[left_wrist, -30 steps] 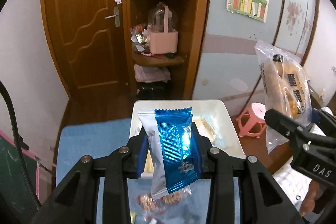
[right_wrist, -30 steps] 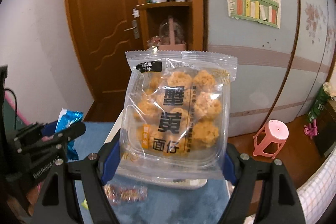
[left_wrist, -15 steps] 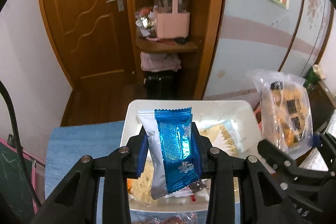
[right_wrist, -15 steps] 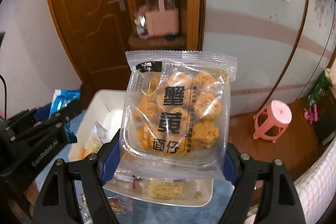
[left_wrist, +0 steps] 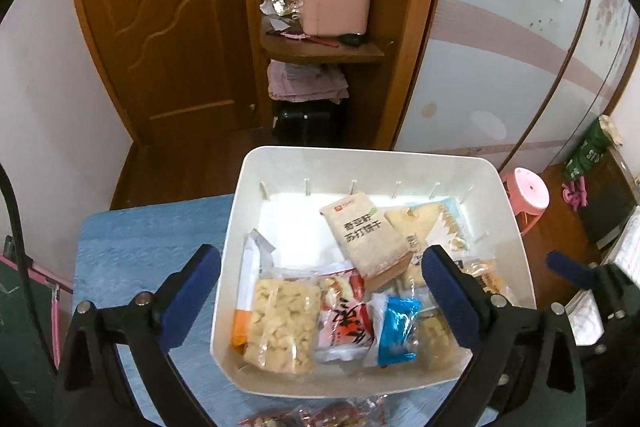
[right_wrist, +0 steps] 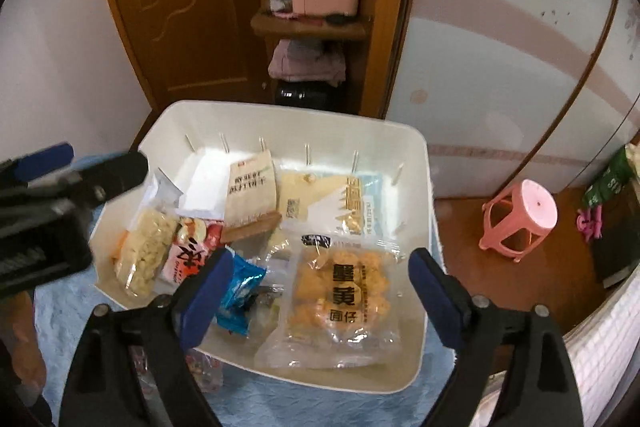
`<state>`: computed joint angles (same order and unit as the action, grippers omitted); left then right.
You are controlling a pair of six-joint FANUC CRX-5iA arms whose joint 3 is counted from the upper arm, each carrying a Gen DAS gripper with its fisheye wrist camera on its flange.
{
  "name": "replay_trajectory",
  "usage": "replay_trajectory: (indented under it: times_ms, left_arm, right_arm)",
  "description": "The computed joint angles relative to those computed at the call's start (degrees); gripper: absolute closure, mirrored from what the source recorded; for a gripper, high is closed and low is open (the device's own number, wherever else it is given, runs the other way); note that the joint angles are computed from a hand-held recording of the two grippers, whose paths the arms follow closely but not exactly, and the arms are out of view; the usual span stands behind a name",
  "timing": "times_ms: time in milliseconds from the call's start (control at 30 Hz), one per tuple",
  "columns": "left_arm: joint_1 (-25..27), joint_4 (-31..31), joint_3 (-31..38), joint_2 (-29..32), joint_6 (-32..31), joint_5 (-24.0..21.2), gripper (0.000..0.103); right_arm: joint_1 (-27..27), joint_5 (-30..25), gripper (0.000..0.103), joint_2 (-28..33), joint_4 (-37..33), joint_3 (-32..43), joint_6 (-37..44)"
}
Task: Organize snacks
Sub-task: 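Carry the blue wrapper and cake box over the white bin and release both, then withdraw both tools from the bin and lower them toward the remaining snacks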
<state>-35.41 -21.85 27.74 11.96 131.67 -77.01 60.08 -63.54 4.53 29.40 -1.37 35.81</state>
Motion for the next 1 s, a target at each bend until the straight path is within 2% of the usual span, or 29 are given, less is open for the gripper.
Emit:
replay_trajectory:
  times_ms: [200, 500, 667, 800, 1000]
  left_arm:
    - [0.3, 1.2, -2.8, -3.2, 1.8, 0.2, 0.003]
    - [-3.7, -4.0, -2.9, -8.2, 2.7, -4.3, 0.003]
    - [-7.5, -7.5, -1.9, -11.0, 3.5, -7.9, 0.003]
    - [-11.4, -10.8, -1.2, -13.1, 3.6, -10.9, 0.003]
    - [-17.3, -13.8, -3.2, -17.2, 4.4, -13.3, 0.003]
  right_arm:
    - [1.7, -1.6, 0.012, -1.3, 2.2, 0.5, -1.6]
    - [6.5, -6.0, 0.012, -4.4, 5.0, 0.5, -4.6]
    - [10.2, -9.3, 0.012, -6.6, 5.6, 0.8, -6.3]
    - [14.4, -12.7, 0.012, -8.3, 8.6, 0.3, -8.4]
    - [20.0, -14.4, 0.012, -11.1, 10.5, -1.3, -12.9]
